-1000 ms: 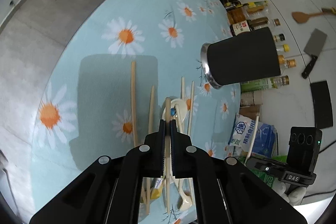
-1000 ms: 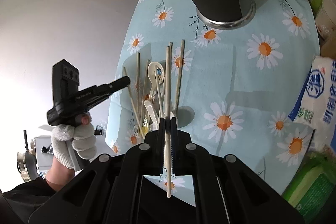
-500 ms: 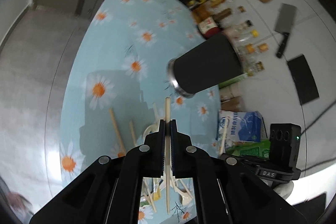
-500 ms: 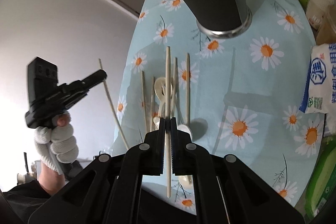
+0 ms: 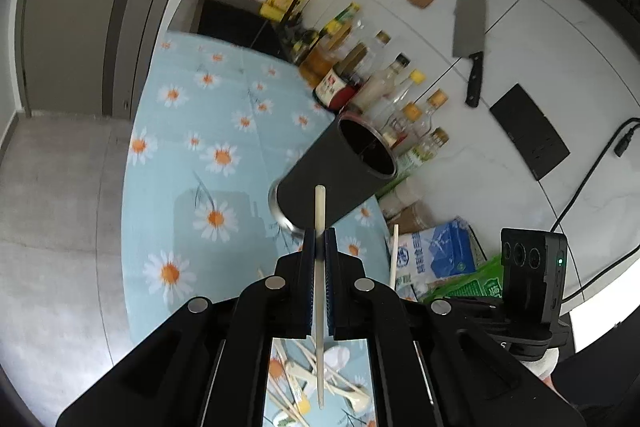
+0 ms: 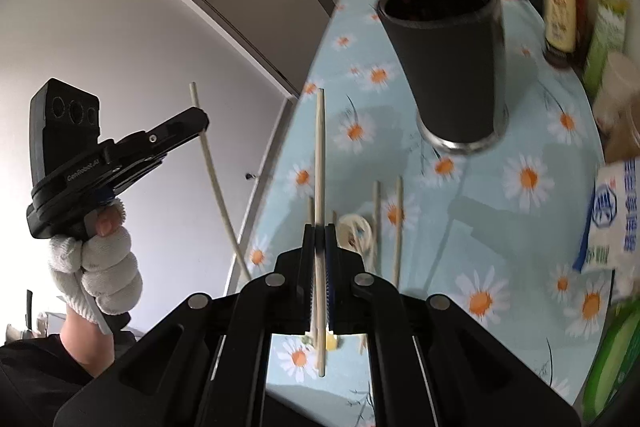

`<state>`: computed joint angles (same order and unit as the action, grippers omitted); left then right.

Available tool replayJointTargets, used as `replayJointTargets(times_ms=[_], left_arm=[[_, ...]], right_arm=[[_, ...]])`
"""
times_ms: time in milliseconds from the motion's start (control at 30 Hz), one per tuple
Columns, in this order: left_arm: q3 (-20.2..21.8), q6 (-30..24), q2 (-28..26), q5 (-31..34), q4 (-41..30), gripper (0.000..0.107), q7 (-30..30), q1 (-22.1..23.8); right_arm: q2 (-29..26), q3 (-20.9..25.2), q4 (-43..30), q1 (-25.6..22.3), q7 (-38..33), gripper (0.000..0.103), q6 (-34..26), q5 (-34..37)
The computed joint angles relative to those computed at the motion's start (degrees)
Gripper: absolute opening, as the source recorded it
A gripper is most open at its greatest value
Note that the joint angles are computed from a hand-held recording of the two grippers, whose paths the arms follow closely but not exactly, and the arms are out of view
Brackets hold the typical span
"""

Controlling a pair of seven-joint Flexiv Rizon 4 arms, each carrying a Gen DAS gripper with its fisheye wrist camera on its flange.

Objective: Organize utensils
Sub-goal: 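Lift both chopsticks and lower them into the black holder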

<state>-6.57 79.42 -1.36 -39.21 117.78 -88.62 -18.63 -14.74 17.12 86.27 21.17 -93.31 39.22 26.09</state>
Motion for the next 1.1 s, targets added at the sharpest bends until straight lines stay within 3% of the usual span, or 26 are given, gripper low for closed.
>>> replayJointTargets(times_ms=[233, 400, 500, 600, 767, 900, 1100], left_arm=[[0.35, 1.95, -2.54, 10.46, -4.91, 0.003, -3.96, 1.22], [-1.43, 5.53, -5.62, 10.20, -8.10, 0.003, -1.93, 2.06], [0.79, 6.13, -8.38, 17.99, -12.55, 0.003, -6.95, 1.28], [-0.52, 7.23, -10.58, 19.05, -16.01, 0.003, -6.14, 2.39], [2.34, 8.15, -14.27, 26.11, -23.20, 0.003, -8.73, 0.57], [0.84, 8.75, -17.02, 27.60, -28.21, 0.003, -5.61, 1.45], [5.54, 7.66, -20.81, 32.05, -35.91, 0.003, -6.35, -1.64]], right_arm=[[-1.80, 0.35, -2.89, 0.12, -3.05, 0.006, 5.84, 1.02], [-2.55, -1.43, -1.03, 2.04, 2.13, 0.006, 17.15, -4.14], [-3.62, -1.46, -0.44, 2.27, 3.62, 0.006, 23.18, -7.95], [-4.95, -0.25, -2.28, 0.86, 3.20, 0.006, 25.81, -8.43], [-7.90, 1.26, -7.71, -1.05, 1.06, 0.006, 28.19, -9.20], [-10.38, 1.19, -12.00, -1.41, 0.72, 0.006, 29.00, -10.54], [-12.17, -0.36, -13.47, -0.17, 3.00, 0.006, 33.89, -15.53]])
